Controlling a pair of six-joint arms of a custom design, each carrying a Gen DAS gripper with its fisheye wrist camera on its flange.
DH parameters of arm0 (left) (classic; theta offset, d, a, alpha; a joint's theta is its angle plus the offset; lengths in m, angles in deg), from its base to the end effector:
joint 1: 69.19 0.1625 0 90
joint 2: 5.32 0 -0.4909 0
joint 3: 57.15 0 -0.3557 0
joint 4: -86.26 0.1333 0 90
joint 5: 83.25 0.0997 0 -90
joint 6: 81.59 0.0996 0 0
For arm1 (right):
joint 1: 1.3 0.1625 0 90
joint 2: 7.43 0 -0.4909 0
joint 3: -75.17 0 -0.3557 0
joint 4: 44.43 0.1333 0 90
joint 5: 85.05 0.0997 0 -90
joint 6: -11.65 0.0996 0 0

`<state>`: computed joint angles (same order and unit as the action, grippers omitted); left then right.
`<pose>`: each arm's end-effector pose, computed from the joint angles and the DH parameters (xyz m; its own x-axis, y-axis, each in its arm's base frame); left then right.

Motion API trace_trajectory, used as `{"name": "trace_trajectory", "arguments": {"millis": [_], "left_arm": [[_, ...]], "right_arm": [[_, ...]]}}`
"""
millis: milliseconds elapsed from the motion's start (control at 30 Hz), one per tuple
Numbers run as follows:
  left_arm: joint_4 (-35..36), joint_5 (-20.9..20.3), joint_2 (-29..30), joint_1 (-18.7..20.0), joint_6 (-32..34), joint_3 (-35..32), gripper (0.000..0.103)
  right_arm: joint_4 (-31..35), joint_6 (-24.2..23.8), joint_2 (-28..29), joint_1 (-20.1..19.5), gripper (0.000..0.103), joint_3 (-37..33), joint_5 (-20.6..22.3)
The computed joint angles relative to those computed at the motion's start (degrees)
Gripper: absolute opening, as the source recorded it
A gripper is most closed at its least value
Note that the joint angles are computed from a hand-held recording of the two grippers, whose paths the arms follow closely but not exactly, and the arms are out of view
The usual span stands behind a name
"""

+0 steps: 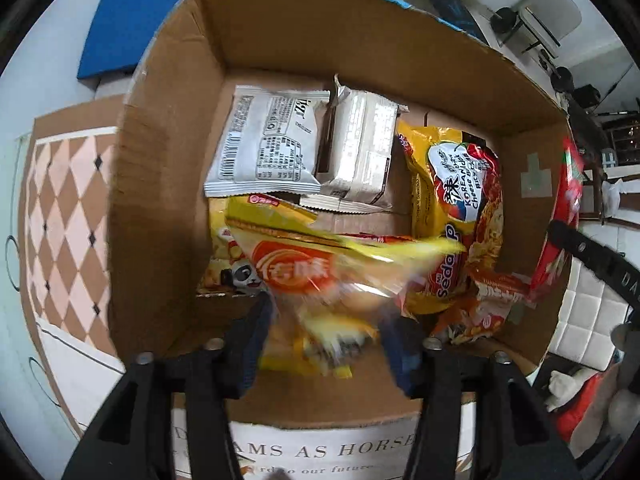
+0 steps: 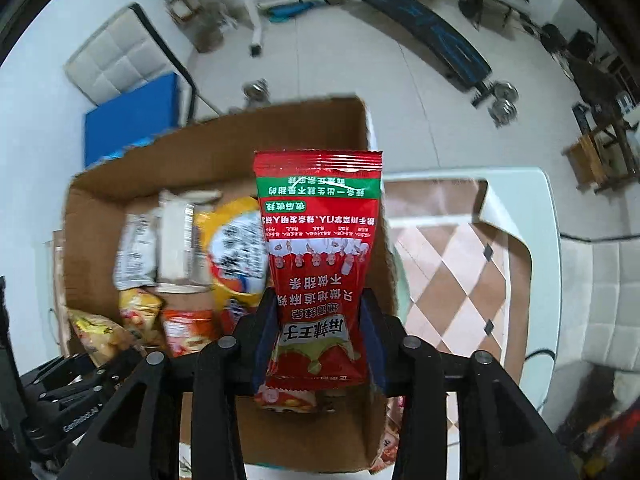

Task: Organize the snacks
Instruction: 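Carry both items over the box and release them inside, then withdraw both open tools from the box toward the table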

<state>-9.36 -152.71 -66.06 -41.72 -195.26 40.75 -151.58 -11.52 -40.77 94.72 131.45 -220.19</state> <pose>-0.4189 -0.4074 0.2443 -0.5845 -0.7276 -0.3590 -0.5501 0.6807 -0.4839 0.1494 -0.8186 0.2137 -0.5970 -0.5227 0.6086 -0.3690 0.8525 0.3702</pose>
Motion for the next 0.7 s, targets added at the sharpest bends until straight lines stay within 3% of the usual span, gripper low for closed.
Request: {"name": "trace_trajectory", "arguments": {"millis": [33, 67, 233, 300, 333, 500, 700], "left_arm": [[0.5, 0.2, 0.1, 0.1, 0.1, -0.1, 0.076], [0.7, 0.5, 0.0, 0.2, 0.2, -0.3, 0.082], [1.4, 1.5, -0.1, 0.1, 1.1, -0.9, 0.082], [3.0, 2.2, -0.1, -0.2, 0.7, -1.7, 0.086], [3.8, 2.6, -0.1, -0.4, 0.7, -2.2, 0.093], [6.5, 4.0, 0.1, -1.5, 0.0, -4.2, 0.094], [14.8, 6.0, 2.1, -3.5, -1.9, -9.7, 0.094]], "right_arm": [[0.5, -0.2, 0.0, -0.2, 0.062, -0.2, 0.9], [0.4, -0.5, 0.0, -0.3, 0.065, 0.1, 1.1], [-0.1, -0.9, -0.8, 0.1, 0.086, 2.1, 1.7], [-1.1, -1.5, -1.1, 0.4, 0.089, 2.9, 1.4], [-1.5, -1.7, -1.4, 0.5, 0.091, 3.4, 1.4], [-3.4, -2.9, -3.0, 1.1, 0.092, 5.7, 1.7], [-7.5, -5.5, -6.8, 1.8, 0.092, 11.3, 2.0]]}}
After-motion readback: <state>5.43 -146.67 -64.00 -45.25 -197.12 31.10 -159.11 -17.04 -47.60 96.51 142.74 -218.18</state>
